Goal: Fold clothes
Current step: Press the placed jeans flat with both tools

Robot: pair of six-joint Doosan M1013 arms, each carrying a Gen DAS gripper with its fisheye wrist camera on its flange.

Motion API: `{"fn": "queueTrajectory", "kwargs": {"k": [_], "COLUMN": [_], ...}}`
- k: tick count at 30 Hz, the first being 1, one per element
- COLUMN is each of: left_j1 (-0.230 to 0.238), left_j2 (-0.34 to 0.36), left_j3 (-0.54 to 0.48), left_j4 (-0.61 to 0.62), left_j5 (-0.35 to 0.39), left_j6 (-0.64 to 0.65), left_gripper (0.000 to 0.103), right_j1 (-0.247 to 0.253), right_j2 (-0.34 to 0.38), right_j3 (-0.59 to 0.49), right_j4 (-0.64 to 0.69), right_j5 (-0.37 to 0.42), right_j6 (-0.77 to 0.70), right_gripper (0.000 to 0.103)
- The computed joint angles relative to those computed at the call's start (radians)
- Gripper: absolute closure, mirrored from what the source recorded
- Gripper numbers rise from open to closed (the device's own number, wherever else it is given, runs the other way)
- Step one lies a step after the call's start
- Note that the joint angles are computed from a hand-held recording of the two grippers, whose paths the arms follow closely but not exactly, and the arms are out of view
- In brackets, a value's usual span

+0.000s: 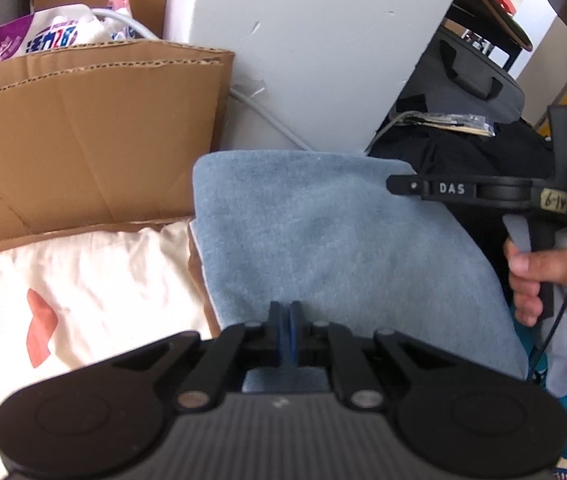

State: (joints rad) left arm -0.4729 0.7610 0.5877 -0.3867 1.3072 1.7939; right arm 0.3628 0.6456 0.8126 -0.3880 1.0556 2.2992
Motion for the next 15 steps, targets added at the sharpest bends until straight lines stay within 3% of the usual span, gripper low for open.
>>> {"fn": "queueTrajectory", "kwargs": {"k": [8, 15], "left_j1": [0.001, -0.019], "left_j2": [0.045, 0.16], "left_j3": [-0.092, -0.307], "left_j4": [-0.02, -0.012], "left_j5": [0.025, 0.085], "left_j6": [-0.012, -0.018], "left_gripper": [0.098, 0.097], "right_j1": [0.008, 0.027], "right_j2": [-0.045, -0.062], "right_j3": [0.031, 0.069], "right_j4": [0.036, 0.087], "right_j5": [-0.036, -0.033], "right_j6": [0.016, -0.036], "right_gripper": [0.066, 0.065]}}
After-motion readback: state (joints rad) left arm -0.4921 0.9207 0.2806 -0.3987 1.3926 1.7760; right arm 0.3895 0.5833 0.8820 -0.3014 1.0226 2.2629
